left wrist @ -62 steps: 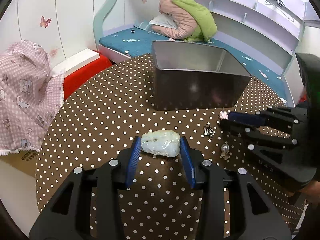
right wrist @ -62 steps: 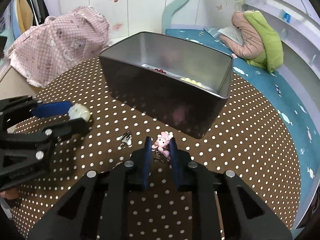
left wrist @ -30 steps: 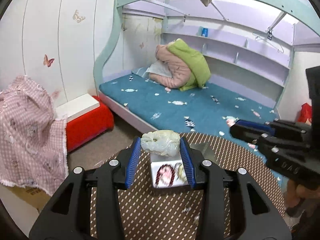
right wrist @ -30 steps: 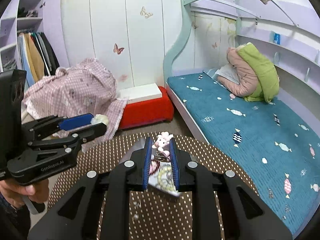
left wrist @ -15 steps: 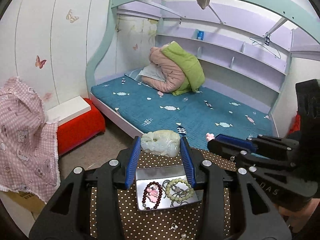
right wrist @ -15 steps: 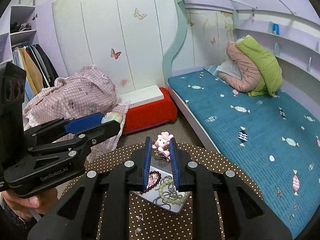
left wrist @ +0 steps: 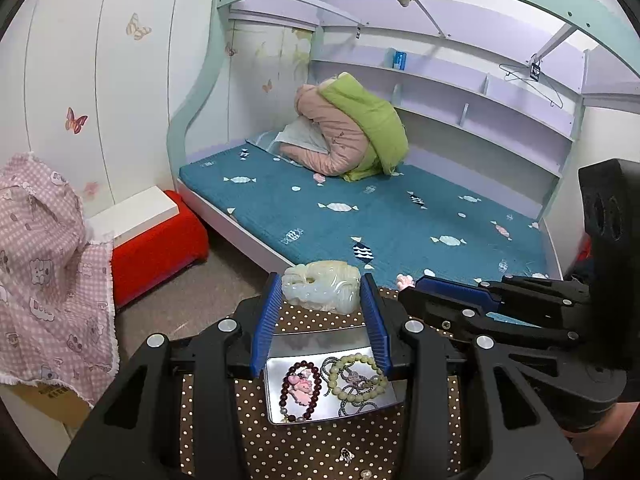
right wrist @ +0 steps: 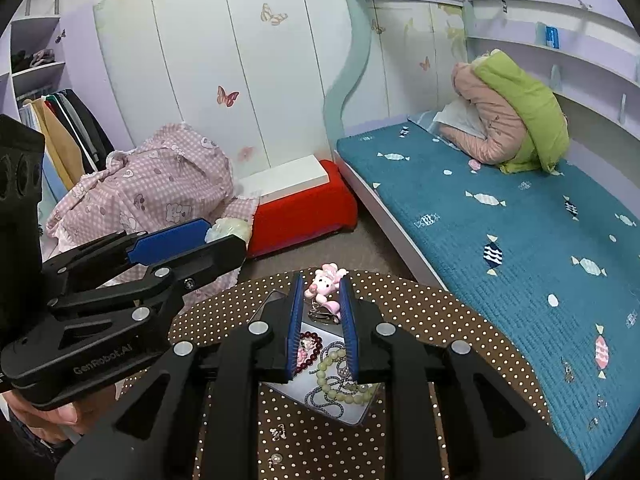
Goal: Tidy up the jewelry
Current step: 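Open the left tool over the box while the right tool releases the bunny charm inside, then withdraw both tools from the box and move toward the remaining silver charms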
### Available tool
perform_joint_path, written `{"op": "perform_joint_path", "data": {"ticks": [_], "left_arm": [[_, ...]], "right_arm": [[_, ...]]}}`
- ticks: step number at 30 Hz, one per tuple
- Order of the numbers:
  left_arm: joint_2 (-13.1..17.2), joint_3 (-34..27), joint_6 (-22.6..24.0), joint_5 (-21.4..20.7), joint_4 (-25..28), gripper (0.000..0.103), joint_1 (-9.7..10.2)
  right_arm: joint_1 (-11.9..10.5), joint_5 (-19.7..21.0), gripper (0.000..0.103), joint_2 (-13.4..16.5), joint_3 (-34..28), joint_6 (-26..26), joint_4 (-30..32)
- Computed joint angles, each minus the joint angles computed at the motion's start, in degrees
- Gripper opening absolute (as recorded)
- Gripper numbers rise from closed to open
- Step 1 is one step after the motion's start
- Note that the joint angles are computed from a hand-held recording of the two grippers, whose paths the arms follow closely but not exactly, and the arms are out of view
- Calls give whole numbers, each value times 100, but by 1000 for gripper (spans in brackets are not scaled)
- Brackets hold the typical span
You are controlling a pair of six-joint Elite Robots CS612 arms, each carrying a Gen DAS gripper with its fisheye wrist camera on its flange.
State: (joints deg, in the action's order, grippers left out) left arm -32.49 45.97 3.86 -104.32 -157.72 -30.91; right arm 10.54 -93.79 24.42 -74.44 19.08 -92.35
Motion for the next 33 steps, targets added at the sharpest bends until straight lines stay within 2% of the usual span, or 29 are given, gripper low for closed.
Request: {"op": "perform_joint_path", "data": {"ticks": [1, 3, 4, 5, 6, 7, 8, 9, 10, 11, 19, 25, 33], "left_arm": [[-1, 8, -10, 23, -33, 47, 0], [-27, 88, -85, 172, -235, 77, -3], [-39, 114, -129, 242, -312, 85, 0], [-52, 152, -219, 278, -437, 94, 12], [-61, 169, -273, 279, -491, 94, 29], [-76, 192, -333, 272, -533, 94, 46], [-97, 230, -373, 275, -591, 94, 61], [-123, 278, -412, 318, -665, 96, 69], [-153, 332, -446, 378, -741, 97, 74], [-206, 428, -493, 461, -874, 97, 80], [-617, 1177, -667, 810, -1789, 98, 111], [-1016, 1895, -735, 899, -2421, 98, 138], [-1381, 2610, -830, 909, -2818, 98, 187]], "right_arm": [[-2, 4, 18, -4, 8, 29, 10], [-10, -85, 25, -18, 21, 165, 86], [-18, -89, 30, -8, 3, 210, 100], [-25, -87, 31, 2, -18, 252, 103], [-25, -119, 31, 13, -45, 297, 116], [-22, -141, 38, 21, -66, 317, 111], [-15, -185, 45, 31, -89, 350, 87], [-3, -255, 71, 44, -116, 390, 43], [25, -424, 92, 65, -153, 437, -50], [50, -583, 96, 78, -187, 483, -116], [136, -995, 96, 95, -426, 709, -89], [290, -1302, 96, 111, -644, 605, -45], [522, -1779, 96, 224, -984, 560, 65]]}}
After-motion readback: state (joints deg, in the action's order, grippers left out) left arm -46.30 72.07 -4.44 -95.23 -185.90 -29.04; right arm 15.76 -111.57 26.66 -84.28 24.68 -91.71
